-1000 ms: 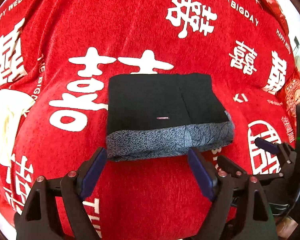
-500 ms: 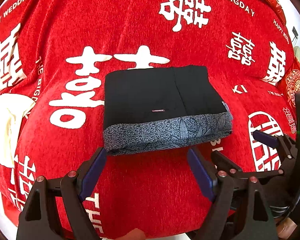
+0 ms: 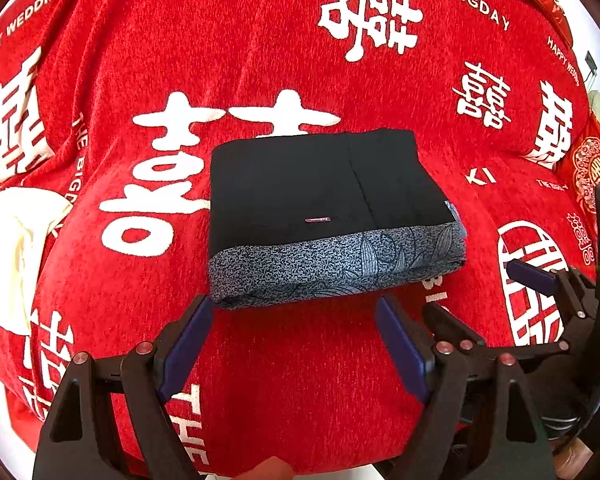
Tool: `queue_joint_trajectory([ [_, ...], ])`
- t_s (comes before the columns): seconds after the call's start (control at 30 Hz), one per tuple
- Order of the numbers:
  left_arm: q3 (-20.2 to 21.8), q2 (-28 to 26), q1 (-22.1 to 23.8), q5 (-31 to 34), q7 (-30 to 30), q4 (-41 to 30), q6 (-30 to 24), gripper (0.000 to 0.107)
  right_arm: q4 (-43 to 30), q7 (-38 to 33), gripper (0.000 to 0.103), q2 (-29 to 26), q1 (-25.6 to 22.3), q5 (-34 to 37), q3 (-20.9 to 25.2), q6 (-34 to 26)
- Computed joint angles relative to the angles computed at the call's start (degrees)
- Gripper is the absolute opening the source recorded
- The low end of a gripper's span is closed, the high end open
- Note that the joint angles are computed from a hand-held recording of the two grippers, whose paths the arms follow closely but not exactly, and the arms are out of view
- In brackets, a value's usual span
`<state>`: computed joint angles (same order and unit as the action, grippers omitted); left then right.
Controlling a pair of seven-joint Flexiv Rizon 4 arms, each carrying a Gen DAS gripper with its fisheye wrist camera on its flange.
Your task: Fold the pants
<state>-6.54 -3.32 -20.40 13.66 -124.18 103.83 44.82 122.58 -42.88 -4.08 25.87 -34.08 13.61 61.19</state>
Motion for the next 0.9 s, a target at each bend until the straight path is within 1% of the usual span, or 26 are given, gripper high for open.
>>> queue_joint_trajectory([
  [0.9, 0.2, -0.9, 0.0, -1.2, 0.6, -0.3, -0.8, 0.085, -0.3, -1.0, 0.103, -0.6, 0.3, 1.2, -0.1, 0.1],
])
